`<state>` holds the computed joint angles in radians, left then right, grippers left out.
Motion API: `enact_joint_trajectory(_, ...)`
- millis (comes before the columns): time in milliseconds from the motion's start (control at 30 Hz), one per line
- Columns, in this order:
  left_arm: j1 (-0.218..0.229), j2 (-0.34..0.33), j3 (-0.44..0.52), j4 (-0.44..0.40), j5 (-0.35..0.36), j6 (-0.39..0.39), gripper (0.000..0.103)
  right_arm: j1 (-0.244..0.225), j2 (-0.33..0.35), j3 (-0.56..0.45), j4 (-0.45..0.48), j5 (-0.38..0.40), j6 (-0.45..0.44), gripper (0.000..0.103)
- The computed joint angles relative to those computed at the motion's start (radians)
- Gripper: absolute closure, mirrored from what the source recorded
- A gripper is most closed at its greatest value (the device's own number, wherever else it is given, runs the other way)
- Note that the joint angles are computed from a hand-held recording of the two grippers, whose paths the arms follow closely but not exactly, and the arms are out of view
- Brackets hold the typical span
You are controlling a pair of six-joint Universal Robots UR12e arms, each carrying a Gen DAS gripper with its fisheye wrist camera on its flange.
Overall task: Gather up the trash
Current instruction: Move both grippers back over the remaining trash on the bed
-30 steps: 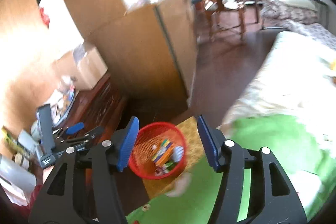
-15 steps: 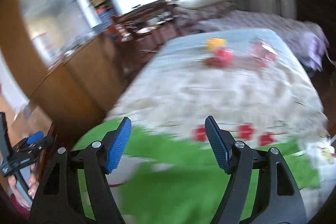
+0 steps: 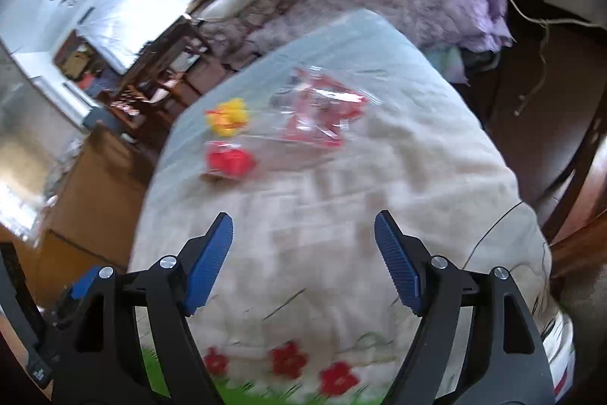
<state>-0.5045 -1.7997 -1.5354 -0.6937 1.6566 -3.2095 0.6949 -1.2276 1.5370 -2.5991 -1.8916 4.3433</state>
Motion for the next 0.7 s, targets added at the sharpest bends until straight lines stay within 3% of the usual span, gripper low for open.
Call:
enact_joint_trajectory(67,0.0,-0.04,0.039,-0.015,0.007,0.001,0.006,-0.022,-0.015,0.045,-0.042,0.08,0.08,0.028)
enact_joint_trajectory(133,0.003,-0.075,0.074,-0.037,-0.018,-0.006,0.006,-0.027,-0.021,0.075,-0.116,0.093,0.116,0.026)
enact_joint_trajectory(300,0.005,-0.133,0.126,-0.003,-0.16,0.027,0.006,-0.025,-0.016,0.079,-0.135,0.097,0.112,0.02)
enact_joint_trajectory(400,-0.01,-0.176,0.171,0.023,-0.142,0.042,0.006,-0.024,-0.021,0.086,-0.145,0.099,0.116,0.019)
enact_joint_trajectory(533,-0.016,-0.226,0.229,0.037,-0.112,0.001,0.006,-0.03,-0.018,0.085,-0.155,0.109,0.108,0.017)
enact_joint_trajectory(700,-0.004,-0.249,0.271,-0.058,-0.07,-0.025,0.006,-0.028,-0.01,0.061,-0.11,0.099,0.079,0.015)
